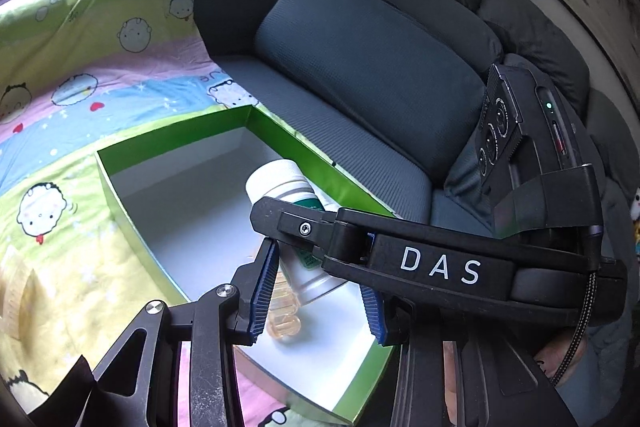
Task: Organize rigid objects
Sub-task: 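Lower the green-labelled bottle into the box and open the right gripper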
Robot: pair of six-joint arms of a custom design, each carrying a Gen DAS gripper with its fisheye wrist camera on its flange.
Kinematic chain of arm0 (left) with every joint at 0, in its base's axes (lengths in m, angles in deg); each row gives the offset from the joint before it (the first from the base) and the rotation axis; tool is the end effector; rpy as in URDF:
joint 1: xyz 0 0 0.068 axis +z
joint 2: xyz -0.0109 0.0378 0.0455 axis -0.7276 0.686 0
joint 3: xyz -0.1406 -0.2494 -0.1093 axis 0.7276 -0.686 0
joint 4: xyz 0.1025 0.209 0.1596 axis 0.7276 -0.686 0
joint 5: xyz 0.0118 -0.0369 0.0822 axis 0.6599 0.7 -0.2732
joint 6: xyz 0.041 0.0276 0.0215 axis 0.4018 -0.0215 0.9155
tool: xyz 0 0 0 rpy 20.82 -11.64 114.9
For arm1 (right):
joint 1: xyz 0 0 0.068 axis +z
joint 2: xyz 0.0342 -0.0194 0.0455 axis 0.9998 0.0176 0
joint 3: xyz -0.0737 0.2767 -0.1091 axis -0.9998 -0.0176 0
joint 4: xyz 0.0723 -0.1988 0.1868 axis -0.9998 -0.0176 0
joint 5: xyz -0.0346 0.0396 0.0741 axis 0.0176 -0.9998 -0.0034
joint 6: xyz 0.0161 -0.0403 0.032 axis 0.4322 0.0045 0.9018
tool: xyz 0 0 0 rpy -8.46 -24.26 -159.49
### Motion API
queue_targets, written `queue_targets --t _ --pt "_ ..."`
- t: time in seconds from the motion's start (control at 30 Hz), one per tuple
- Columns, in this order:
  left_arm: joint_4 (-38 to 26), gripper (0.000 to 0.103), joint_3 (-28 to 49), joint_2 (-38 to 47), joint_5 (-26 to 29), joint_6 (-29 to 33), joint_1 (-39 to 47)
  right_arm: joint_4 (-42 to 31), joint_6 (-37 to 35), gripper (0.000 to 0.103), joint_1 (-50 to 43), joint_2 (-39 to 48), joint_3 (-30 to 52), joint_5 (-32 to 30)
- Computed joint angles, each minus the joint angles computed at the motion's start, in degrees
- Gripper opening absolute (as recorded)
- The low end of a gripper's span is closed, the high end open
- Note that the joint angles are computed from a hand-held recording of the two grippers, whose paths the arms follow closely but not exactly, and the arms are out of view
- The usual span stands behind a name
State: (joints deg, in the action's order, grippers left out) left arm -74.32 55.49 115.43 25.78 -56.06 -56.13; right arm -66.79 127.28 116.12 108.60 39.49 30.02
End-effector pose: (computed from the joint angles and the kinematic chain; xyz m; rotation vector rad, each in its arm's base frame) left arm 0.3312 -0.0800 0.2125 0.8040 2.3047 -0.9287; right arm 0.2923 0.1466 0.2126 0.6262 2.3728 0.5777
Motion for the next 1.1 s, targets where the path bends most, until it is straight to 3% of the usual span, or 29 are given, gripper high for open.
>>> queue_targets --t 0.4,0.77,1.1 --pt "-1.5 0.039 0.6 2.4 -0.6 -0.3 -3.1 -4.3 0.9 0.046 -2.1 1.2 0.0 1.4" --pt "-7.0 0.036 3.6 6.0 1.9 0.3 -2.8 -5.4 0.8 0.042 -3.1 2.5 0.7 0.1" --pt "-6.8 0.036 3.2 5.8 0.5 -0.2 -3.0 -9.5 1.5 0.043 -2.7 4.2 2.9 2.6"
